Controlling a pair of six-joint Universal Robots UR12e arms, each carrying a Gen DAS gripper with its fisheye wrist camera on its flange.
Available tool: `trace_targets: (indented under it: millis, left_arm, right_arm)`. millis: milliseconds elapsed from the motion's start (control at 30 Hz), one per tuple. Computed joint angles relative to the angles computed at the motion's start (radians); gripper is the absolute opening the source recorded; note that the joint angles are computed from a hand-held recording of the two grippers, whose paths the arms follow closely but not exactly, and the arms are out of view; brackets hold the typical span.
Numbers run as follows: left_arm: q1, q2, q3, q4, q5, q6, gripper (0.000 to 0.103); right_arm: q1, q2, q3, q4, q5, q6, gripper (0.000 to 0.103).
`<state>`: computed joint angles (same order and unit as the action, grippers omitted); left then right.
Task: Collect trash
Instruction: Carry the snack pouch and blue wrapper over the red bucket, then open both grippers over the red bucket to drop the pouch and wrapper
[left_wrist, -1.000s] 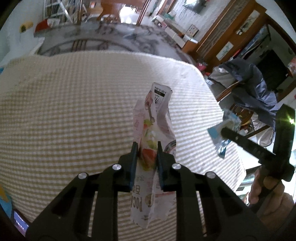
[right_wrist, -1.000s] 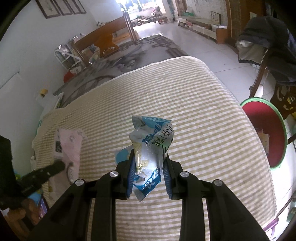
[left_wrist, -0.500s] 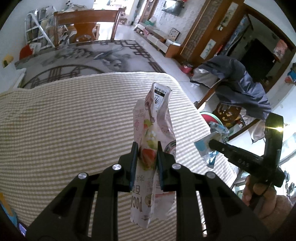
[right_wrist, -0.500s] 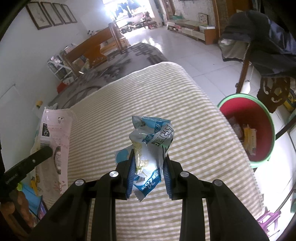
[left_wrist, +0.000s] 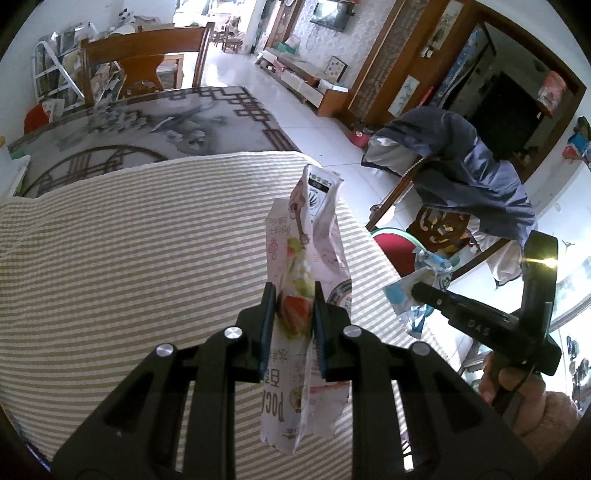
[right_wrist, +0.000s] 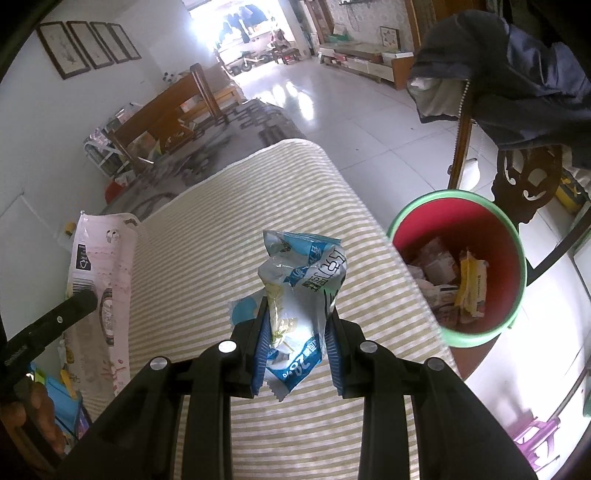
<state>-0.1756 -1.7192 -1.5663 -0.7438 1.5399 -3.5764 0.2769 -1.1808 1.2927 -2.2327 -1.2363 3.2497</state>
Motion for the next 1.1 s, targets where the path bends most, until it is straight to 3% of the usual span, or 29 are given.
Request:
trace_targets:
  millis: [433,700,1100]
  left_arm:
    - [-0.050,-0.098,0.126,-0.031,0.030,-0.019,0.018]
    - [-0.081,-0.173,0.228,-0.064,0.010,0.007,0.018]
    - [-0.116,-0.316,0.410,-0.122,-0.100,0.059,0.018]
  right_arm:
    - [-0.059,0.034,-0.047,0.029,0.047,-0.040,0.027]
    - [-0.107,0.029,-0.035,0.011,0.037,0.003,0.027]
    - [-0.170,0.035,-0.035,-0.002,0.006,0.060,0.027]
